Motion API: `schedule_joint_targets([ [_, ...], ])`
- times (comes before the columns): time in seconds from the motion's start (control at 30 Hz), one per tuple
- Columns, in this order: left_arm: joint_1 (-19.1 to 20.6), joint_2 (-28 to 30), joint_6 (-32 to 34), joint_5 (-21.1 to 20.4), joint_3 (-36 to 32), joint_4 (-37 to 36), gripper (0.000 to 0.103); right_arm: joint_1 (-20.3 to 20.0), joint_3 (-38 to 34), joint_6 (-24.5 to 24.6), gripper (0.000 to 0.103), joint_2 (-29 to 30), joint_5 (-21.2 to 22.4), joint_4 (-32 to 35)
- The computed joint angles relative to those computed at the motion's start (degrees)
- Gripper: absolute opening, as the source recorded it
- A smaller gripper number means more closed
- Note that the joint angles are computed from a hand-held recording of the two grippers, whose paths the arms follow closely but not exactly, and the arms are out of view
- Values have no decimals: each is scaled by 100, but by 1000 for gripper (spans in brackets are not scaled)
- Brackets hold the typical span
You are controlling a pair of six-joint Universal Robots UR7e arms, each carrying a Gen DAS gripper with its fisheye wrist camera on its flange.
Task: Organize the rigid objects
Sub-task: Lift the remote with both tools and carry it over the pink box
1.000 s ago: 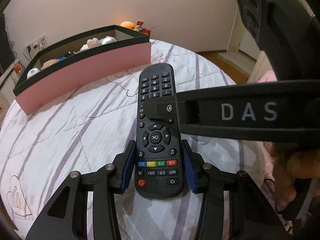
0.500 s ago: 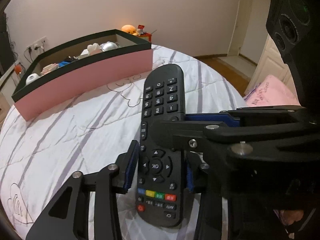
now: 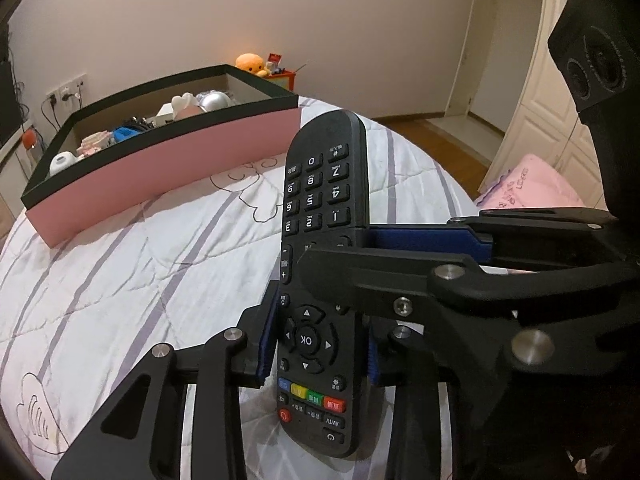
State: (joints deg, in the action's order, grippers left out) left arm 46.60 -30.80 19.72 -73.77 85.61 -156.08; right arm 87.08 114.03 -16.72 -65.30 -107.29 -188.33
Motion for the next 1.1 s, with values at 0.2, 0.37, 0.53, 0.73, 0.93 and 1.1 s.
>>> schedule_joint_targets([
  [0.2,-23,-65,53,41,11,29,32,143,33,-203,23,20,-132,-129],
  [0.37,-64,-180,114,66,129,-96,32,247,40,-376,23,44,-183,-274],
  [0.53,-92,-255,169,111,143,-144,32,318,22,-530,23,57,-159,-382],
  [0.73,-110,-289,259,195,46,-146,32,395,-108,-650,23,67,-118,-332],
  [0.93,-137,-267,362,355,-146,-110,32,443,-268,-729,23,73,5,-215],
  [1.1,-129,-191,469,475,-422,-50,32,448,-510,-836,24,101,182,-24],
])
